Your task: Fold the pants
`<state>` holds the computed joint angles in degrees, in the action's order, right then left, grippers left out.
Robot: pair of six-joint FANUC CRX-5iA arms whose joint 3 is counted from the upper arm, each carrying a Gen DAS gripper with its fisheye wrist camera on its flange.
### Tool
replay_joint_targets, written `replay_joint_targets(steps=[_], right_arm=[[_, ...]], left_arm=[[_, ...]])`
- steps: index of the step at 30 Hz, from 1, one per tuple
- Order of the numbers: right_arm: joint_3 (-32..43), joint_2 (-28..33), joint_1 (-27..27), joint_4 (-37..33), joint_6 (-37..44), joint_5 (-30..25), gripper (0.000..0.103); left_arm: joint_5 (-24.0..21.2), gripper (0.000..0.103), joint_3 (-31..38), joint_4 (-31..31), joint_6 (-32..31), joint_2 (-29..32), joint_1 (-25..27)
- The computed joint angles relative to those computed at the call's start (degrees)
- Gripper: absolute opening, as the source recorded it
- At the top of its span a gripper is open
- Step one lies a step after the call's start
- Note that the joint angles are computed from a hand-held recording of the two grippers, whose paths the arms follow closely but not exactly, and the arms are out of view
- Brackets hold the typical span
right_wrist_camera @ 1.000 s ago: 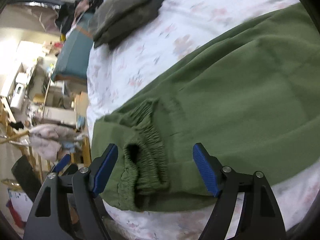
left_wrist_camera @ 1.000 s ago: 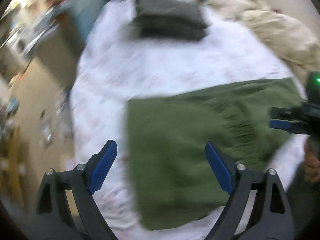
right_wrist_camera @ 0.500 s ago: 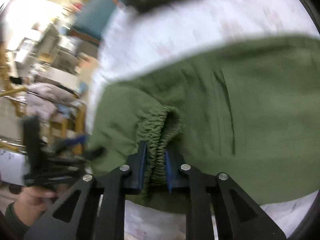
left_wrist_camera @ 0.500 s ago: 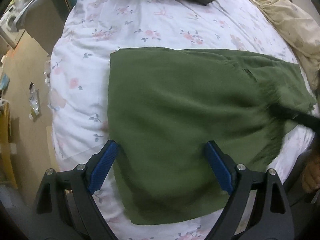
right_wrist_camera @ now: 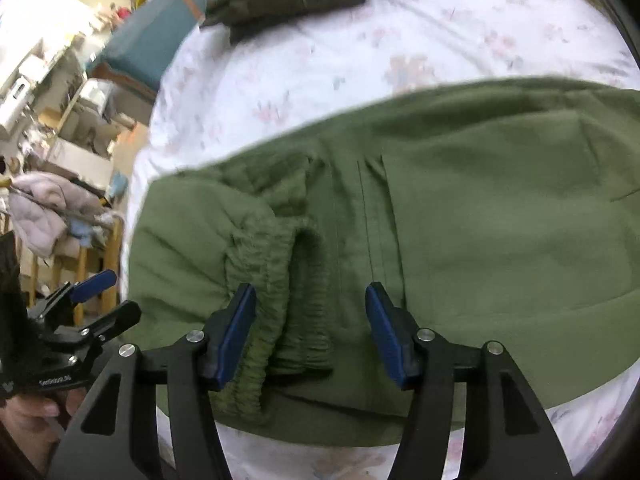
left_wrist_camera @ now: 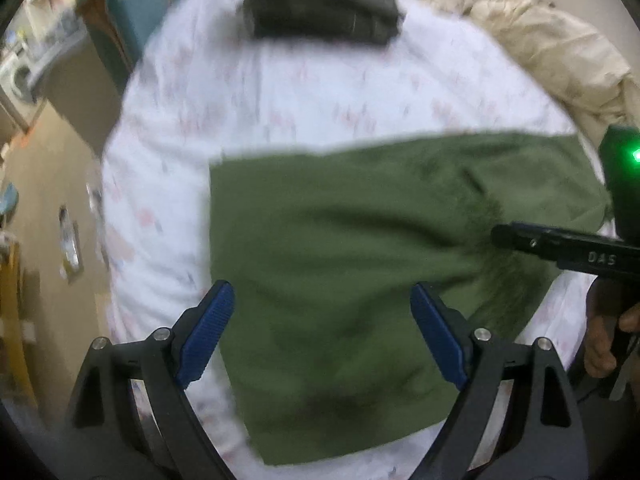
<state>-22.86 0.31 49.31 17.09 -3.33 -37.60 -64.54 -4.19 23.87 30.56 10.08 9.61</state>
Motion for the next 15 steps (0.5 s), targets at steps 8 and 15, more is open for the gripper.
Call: replay_joint_targets(steps=[8, 15], right_arm=[[-15.19, -10.73, 0.66, 25.49, -32.26, 8.11, 0.077], [-28.11, -21.23, 6.81, 41.75, -67.41, 3.85, 0.09]], left_arm=[[3.92, 0.088, -2.43, 3.76, 3.97, -0.27, -0.82], [4.76, 0.088, -3.26, 1.96, 9.11, 0.98, -2.39]])
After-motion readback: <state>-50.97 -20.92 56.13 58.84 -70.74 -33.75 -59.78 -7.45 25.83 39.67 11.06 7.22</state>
